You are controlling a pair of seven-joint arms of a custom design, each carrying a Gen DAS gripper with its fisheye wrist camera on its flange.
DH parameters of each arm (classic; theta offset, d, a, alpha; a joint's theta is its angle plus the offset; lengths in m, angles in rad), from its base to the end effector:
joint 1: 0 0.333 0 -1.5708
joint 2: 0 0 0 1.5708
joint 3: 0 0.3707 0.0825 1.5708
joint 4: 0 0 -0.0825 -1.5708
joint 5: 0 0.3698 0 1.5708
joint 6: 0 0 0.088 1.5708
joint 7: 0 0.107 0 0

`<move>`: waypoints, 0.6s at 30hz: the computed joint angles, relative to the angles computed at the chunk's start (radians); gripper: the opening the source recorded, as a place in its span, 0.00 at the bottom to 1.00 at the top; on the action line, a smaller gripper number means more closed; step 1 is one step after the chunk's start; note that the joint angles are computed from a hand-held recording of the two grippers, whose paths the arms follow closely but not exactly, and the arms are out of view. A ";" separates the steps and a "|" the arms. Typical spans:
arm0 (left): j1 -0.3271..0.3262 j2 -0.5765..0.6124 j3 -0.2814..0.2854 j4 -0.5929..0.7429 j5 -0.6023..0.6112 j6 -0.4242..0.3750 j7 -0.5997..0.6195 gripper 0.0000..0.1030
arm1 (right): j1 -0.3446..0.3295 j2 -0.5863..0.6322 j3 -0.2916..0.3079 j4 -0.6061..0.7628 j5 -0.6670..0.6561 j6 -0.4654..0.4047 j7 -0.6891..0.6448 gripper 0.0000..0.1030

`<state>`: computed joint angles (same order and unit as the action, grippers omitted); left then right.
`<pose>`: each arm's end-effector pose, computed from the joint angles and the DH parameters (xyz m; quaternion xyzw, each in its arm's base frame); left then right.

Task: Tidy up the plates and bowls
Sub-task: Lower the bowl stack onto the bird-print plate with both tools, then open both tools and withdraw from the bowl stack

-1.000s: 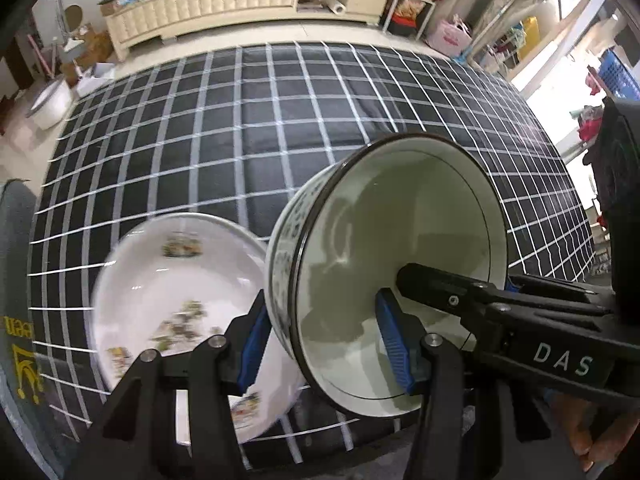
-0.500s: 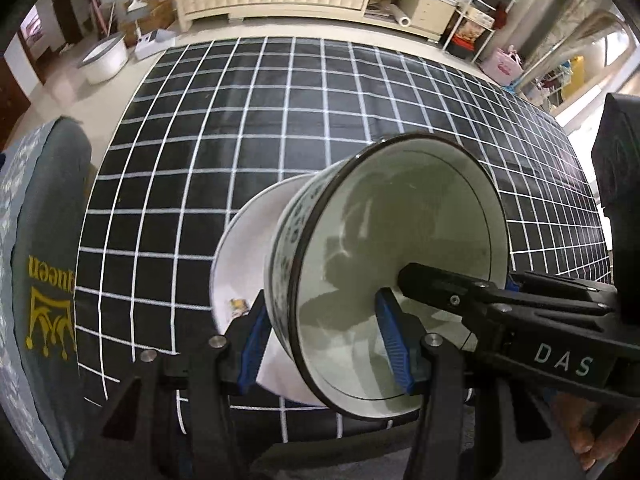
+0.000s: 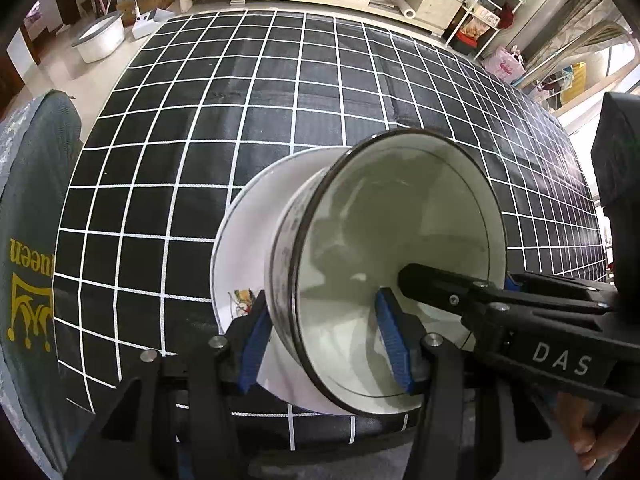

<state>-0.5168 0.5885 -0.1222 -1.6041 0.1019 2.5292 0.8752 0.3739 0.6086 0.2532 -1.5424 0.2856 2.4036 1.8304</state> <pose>0.6050 -0.4283 0.3777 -0.7021 0.6914 -0.1684 0.0243 0.6255 0.4057 0.3859 -0.7290 0.6487 0.1228 0.1807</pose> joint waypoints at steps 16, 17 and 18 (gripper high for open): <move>-0.113 -0.026 0.097 0.018 0.284 -0.034 -0.114 0.46 | 0.091 -0.043 -0.095 -0.027 -0.251 0.044 0.123 0.40; -0.116 -0.028 0.097 0.018 0.302 -0.040 -0.124 0.46 | 0.096 -0.054 -0.100 -0.041 -0.273 0.060 0.131 0.40; -0.120 -0.032 0.099 0.016 0.321 -0.044 -0.140 0.46 | 0.100 -0.067 -0.105 -0.058 -0.294 0.079 0.140 0.41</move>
<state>-0.6369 0.5566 -0.0230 -1.5881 0.4230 2.4849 0.7356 0.4744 0.5421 0.1480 -1.6009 -0.0083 2.4822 1.9705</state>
